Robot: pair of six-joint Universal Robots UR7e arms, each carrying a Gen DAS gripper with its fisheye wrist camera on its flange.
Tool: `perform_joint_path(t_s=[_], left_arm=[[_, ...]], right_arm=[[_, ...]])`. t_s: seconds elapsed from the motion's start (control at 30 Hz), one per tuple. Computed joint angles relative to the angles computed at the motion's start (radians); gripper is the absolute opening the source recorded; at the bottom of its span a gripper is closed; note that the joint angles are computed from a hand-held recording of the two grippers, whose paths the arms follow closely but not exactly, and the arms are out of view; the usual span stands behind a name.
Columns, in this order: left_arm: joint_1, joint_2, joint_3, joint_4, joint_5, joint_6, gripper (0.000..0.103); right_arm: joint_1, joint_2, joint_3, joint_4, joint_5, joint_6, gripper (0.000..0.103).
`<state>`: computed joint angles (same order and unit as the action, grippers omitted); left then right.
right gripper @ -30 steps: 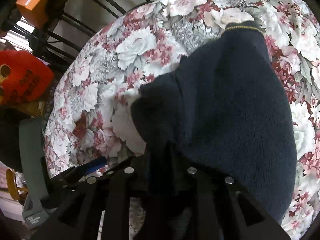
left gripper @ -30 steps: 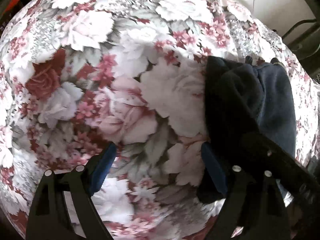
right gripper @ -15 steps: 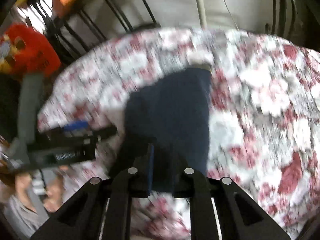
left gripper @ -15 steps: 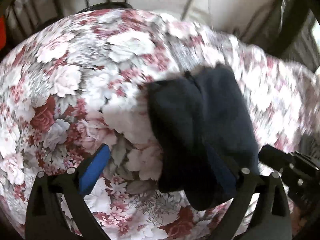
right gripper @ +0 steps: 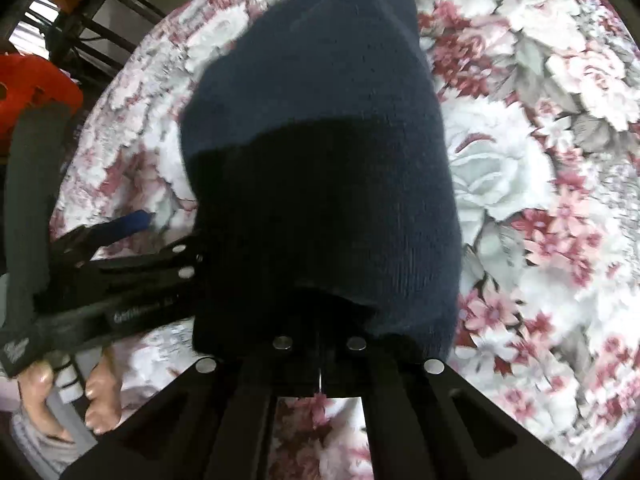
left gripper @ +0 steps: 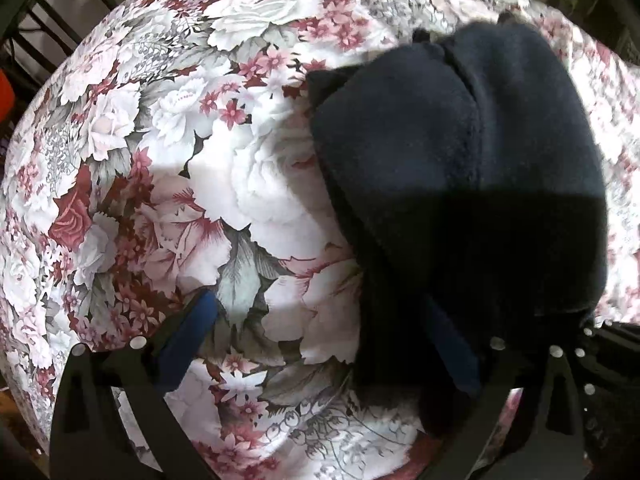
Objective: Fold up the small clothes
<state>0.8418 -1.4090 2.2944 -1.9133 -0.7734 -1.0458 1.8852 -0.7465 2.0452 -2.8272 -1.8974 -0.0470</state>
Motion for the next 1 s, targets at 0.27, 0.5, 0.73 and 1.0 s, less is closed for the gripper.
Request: perform_joint_path(t_s=[0.27, 0.5, 0.73, 1.0], left_arm=[[-0.001, -0.067, -0.014, -0.085, 0.047, 0.004, 0.099], [0.094, 0.013, -0.015, -0.159, 0.044, 0.06, 0.099], [0.105, 0.028, -0.016, -0.189, 0.035, 0.069, 0.099], [0.012, -0.117, 0.066, -0.249, -0.063, 0.08, 0.098]], right_arm=[[0.082, -0.044, -0.031, -0.256, -0.032, -0.156, 0.005], [0.001, 0.103, -0.154, -0.24, -0.055, -0.137, 0.0], [-0.018, 0.085, -0.146, -0.21, -0.014, -0.114, 0.0], [0.04, -0.057, 0.023, -0.24, 0.024, -0.172, 0.002]])
